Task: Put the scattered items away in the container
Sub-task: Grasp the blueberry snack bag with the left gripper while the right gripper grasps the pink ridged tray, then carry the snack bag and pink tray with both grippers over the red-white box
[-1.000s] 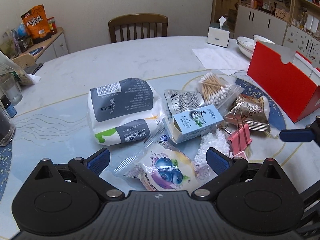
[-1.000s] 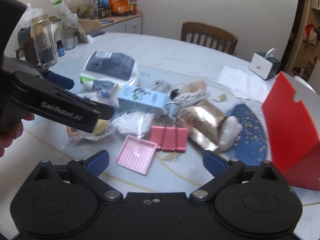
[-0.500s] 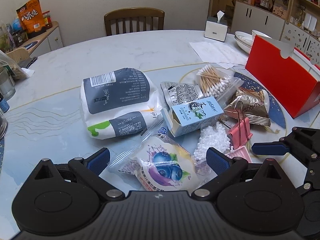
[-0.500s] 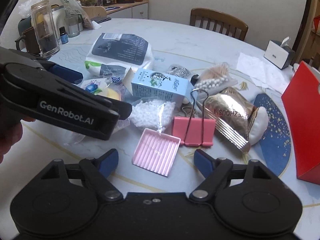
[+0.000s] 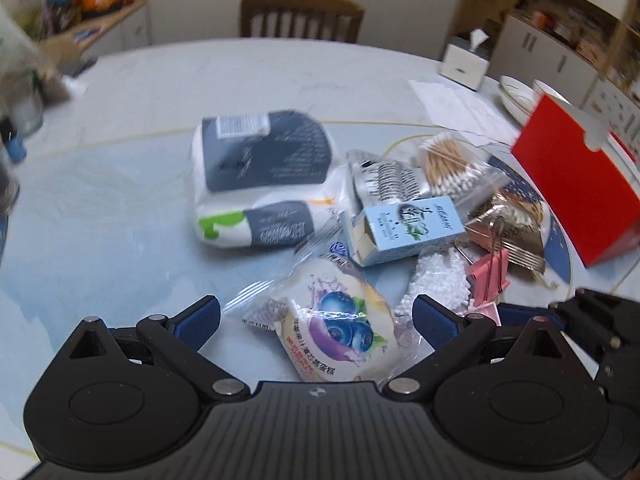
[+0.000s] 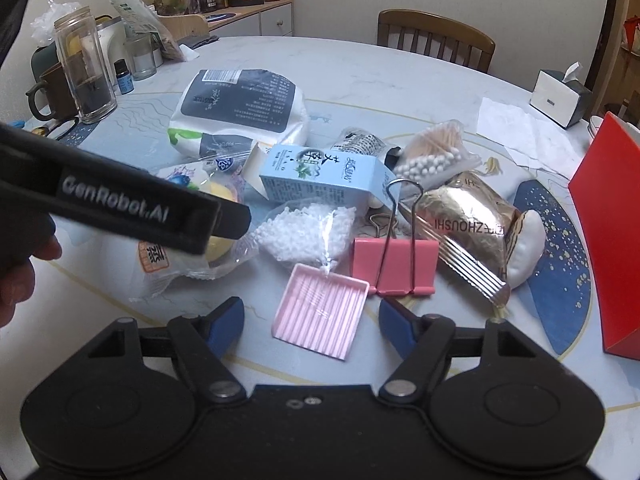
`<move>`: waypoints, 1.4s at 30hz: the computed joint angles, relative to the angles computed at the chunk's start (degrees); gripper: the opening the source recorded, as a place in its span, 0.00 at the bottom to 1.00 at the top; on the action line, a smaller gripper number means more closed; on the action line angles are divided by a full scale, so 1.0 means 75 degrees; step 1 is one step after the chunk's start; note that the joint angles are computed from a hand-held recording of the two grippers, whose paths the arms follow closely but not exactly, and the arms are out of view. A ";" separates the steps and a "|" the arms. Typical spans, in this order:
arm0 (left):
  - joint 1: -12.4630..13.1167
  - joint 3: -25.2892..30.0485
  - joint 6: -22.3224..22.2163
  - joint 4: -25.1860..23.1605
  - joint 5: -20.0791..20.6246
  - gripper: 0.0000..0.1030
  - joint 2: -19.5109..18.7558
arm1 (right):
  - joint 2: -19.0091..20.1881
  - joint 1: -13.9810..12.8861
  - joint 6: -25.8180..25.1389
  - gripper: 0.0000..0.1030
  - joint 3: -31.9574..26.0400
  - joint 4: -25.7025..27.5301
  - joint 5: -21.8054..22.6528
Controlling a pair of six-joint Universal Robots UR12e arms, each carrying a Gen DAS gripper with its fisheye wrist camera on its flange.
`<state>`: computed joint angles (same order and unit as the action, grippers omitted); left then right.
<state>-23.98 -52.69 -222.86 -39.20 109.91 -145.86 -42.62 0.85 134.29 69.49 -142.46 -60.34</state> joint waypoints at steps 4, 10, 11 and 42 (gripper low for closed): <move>0.0051 0.0083 -0.0224 -0.0055 -0.0227 1.00 -0.0054 | -0.0010 0.0000 -0.0013 0.71 0.0014 -0.0004 0.0007; 0.0069 -0.0080 -0.0503 0.0205 -0.0475 0.91 -0.0003 | -0.0020 -0.0009 0.0025 0.57 0.0019 -0.0020 0.0055; 0.0071 -0.0090 -0.0502 0.0252 -0.0517 0.85 0.0001 | -0.0017 -0.0014 0.0023 0.53 0.0008 -0.0010 0.0055; -0.0511 0.0352 -0.0895 -0.0125 0.0266 0.51 0.0059 | -0.0135 -0.0800 -0.0825 0.45 -0.0449 0.1117 0.1242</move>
<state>-27.81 -50.05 -229.57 -40.13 111.90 -145.42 -43.64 -5.15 128.10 66.13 -134.08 -51.03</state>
